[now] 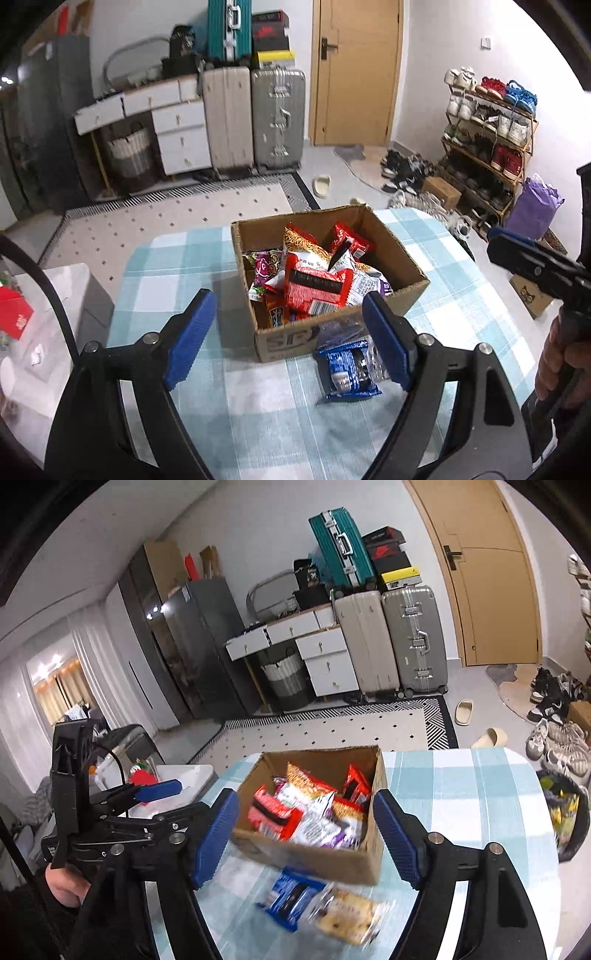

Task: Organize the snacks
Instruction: 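Withdraw both grippers from the box toward the blue and cream packs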

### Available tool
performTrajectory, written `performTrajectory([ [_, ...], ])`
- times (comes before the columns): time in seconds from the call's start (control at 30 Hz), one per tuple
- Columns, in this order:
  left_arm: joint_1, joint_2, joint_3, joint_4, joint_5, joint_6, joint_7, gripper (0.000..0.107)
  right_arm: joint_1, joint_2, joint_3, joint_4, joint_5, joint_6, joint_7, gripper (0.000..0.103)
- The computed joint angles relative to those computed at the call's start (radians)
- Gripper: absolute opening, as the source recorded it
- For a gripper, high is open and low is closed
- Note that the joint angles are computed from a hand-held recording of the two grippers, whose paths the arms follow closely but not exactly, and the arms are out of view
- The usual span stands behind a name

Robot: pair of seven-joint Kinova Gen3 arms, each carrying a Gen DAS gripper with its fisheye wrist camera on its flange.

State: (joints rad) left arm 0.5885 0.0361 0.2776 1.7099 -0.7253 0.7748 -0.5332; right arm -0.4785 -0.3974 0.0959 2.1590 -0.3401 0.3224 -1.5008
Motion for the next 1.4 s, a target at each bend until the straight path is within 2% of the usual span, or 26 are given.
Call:
performTrajectory([
  [0.1,0.042,-0.022,0.045,0.032,-0.104,0.063,0.118,0.083,0.086,-0.066,-0.106,0.042,0.034,0.009,-0.072,0.082],
  [0.27,0.145,-0.026,0.116,0.077,-0.292,0.252,0.321,0.085,0.147,-0.172,-0.212,0.105,0.075,0.004,-0.181,0.087],
  [0.4,0.168,-0.049,0.131,0.102,-0.281,0.274,0.379,0.085,0.210,-0.247,-0.313,0.150,0.107,0.002,-0.278,0.090],
  [0.5,0.164,-0.083,0.149,0.135,-0.274,0.267,0.433,0.086,0.217,-0.291,-0.354,0.185,0.120,-0.006,-0.337,0.093],
  [0.6,0.157,-0.104,0.183,0.162,-0.279,0.284,0.493,0.092,0.211,-0.316,-0.370,0.211,0.124,-0.009,-0.388,0.094],
  [0.67,0.159,-0.116,0.211,0.185,-0.295,0.301,0.541,0.102,0.213,-0.333,-0.388,0.224,0.130,-0.005,-0.417,0.095],
  [0.77,0.168,-0.123,0.247,0.215,-0.326,0.332,0.620,0.102,0.223,-0.356,-0.421,0.234,0.149,0.012,-0.446,0.097],
  [0.93,0.161,-0.141,0.255,0.266,-0.319,0.297,0.696,0.102,0.268,-0.412,-0.491,0.267,0.175,0.019,-0.491,0.101],
  [1.13,0.149,-0.122,0.260,0.342,-0.335,0.251,0.809,0.102,0.268,-0.435,-0.544,0.316,0.186,0.016,-0.518,0.102],
  [1.4,0.193,-0.048,0.202,0.444,-0.407,0.173,0.985,0.102,0.283,-0.376,-0.592,0.380,0.190,-0.045,-0.550,0.102],
])
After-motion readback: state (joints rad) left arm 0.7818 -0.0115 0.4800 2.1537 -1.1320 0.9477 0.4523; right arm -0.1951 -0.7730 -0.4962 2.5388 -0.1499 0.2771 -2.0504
